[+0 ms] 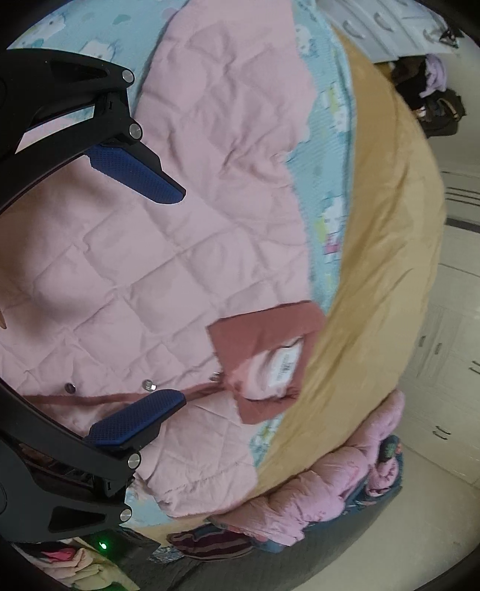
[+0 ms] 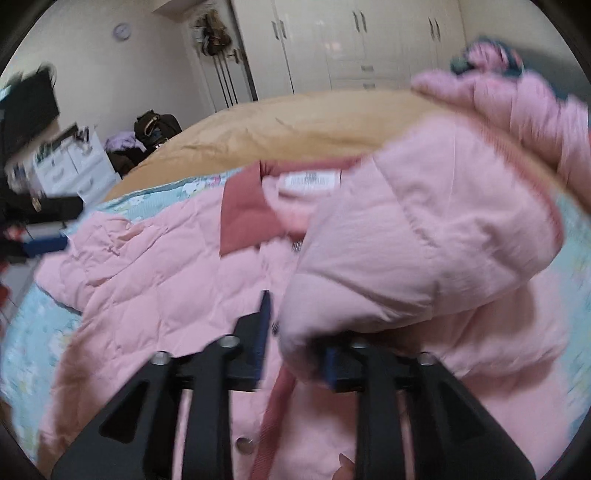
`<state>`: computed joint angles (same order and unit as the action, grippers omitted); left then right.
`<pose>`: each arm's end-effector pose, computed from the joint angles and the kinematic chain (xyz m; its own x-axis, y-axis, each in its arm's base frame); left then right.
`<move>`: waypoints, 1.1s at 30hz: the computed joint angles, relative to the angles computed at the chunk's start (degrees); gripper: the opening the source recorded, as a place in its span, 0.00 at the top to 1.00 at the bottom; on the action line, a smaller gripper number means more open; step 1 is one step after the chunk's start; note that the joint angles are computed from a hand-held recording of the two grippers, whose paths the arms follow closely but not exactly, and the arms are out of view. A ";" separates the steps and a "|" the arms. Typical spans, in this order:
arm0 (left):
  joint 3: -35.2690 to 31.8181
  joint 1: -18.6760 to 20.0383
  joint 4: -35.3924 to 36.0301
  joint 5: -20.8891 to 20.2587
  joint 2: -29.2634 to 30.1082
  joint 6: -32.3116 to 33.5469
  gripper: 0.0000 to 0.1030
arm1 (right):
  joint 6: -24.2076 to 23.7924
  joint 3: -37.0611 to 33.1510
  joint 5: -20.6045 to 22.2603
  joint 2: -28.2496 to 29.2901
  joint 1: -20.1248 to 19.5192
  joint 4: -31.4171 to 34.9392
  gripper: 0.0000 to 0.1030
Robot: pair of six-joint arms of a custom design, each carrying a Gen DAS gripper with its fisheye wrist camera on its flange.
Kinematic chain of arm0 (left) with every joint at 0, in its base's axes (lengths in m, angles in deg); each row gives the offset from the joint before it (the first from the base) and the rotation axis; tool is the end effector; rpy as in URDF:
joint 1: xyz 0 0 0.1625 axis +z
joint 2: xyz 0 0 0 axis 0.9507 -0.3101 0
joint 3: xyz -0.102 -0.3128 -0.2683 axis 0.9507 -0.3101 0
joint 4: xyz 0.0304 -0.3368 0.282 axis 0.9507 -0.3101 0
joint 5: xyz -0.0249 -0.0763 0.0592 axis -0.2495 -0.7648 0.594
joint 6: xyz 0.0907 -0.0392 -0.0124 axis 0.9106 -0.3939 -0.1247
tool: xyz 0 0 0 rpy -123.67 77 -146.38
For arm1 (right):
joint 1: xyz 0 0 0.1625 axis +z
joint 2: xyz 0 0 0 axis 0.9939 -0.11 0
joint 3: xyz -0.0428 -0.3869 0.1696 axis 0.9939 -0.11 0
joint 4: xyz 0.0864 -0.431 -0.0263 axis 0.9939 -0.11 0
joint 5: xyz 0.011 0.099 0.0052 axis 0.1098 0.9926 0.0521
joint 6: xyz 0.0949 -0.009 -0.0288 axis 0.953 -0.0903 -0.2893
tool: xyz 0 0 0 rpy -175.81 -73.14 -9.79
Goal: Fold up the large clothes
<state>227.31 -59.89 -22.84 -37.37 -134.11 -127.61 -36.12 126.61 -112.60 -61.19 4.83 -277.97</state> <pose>-0.2223 -0.2542 0.1441 -0.8406 -0.3294 -0.4300 0.0569 0.7358 -0.6748 0.1149 -0.3280 0.1565 -0.7970 -0.4756 0.3724 -0.5933 0.7318 -0.3352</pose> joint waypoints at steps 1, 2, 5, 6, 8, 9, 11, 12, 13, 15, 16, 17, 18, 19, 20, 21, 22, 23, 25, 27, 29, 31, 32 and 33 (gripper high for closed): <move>0.52 0.71 -2.36 -0.45 0.85 1.16 0.09 | 0.83 0.24 0.67 -1.43 -1.11 2.06 0.40; 1.15 1.74 -5.77 -1.25 2.33 2.85 0.09 | 1.90 0.53 2.00 -3.58 -2.50 4.84 0.35; 1.37 3.16 -9.21 -2.45 6.39 4.89 0.09 | 5.24 1.67 7.23 -13.44 -7.78 14.91 0.32; 1.06 3.22 -8.80 -2.43 7.80 5.01 0.09 | 6.44 2.50 10.80 -18.34 -10.92 18.29 0.29; 1.06 3.34 -8.72 -2.49 8.40 5.16 0.09 | 7.78 3.81 17.46 -26.08 -16.28 22.38 0.21; 1.40 3.32 -9.16 -2.42 8.13 5.09 0.09 | 8.56 4.05 18.99 -27.99 -17.42 22.12 0.19; 2.44 3.29 -10.34 -2.51 6.17 4.28 0.09 | 9.83 3.29 18.95 -27.45 -16.82 20.57 0.19; 2.69 3.31 -10.60 -2.46 5.38 3.97 0.09 | 11.18 2.16 18.52 -25.95 -15.63 19.91 0.22; 3.12 3.00 -10.24 -2.46 3.69 3.17 0.09 | 12.69 1.32 17.38 -24.69 -14.22 19.14 0.34; 3.40 2.38 -9.13 -2.34 1.10 2.31 0.09 | 13.25 0.29 15.88 -22.94 -11.26 17.46 0.65; 3.42 1.76 -7.43 -2.02 -0.66 1.41 0.09 | 12.56 0.02 16.64 -22.83 -10.15 17.90 0.75; 3.38 1.25 -6.11 -1.67 -2.10 0.73 0.09 | 11.91 -0.05 17.10 -22.91 -8.84 18.22 0.75; 3.57 0.46 -4.70 -1.31 -4.40 0.09 0.09 | 11.00 0.14 17.39 -23.00 -7.96 18.22 0.75; 3.78 0.02 -4.22 -0.96 -5.98 -0.17 0.09 | 10.16 0.29 17.23 -22.82 -6.43 17.89 0.75; 3.97 -0.45 -3.81 -0.54 -7.47 -0.64 0.09 | 9.26 0.50 16.59 -22.07 -4.35 17.13 0.75; 4.18 -1.03 -3.38 -0.13 -8.98 -1.22 0.09 | 8.94 0.55 15.62 -20.60 -2.34 16.00 0.75; 4.47 -1.74 -3.10 0.40 -10.74 -1.78 0.09 | 8.92 0.26 15.00 -18.95 -0.81 15.34 0.73; 4.52 -2.28 -2.75 0.76 -11.75 -2.20 0.09 | 8.50 0.21 14.37 -17.73 0.62 15.36 0.73; 4.23 -3.16 -1.85 1.17 -12.66 -2.46 0.09 | 8.25 0.07 13.14 -15.81 2.70 15.49 0.66; 4.17 -3.39 -2.29 1.20 -13.01 -1.74 0.09 | 7.75 0.06 12.46 -13.83 4.26 16.41 0.59; 4.99 -2.98 -5.41 0.89 -13.43 0.15 0.09 | 7.19 0.44 11.51 -12.31 5.65 16.25 0.58; 5.48 -2.32 -7.56 0.37 -12.87 1.16 0.09 | 6.29 1.08 10.85 -11.77 6.08 16.58 0.50; 5.72 -1.97 -8.47 0.09 -12.47 1.53 0.09 | 5.86 1.26 11.01 -12.16 6.03 17.80 0.47; 6.05 -1.77 -9.12 -0.06 -12.43 1.78 0.09 | 5.26 1.51 10.97 -12.96 5.93 18.99 0.46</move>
<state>233.36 -61.66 -31.96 -37.43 -146.54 -125.83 -30.86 128.12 -101.63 -74.15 10.76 -258.98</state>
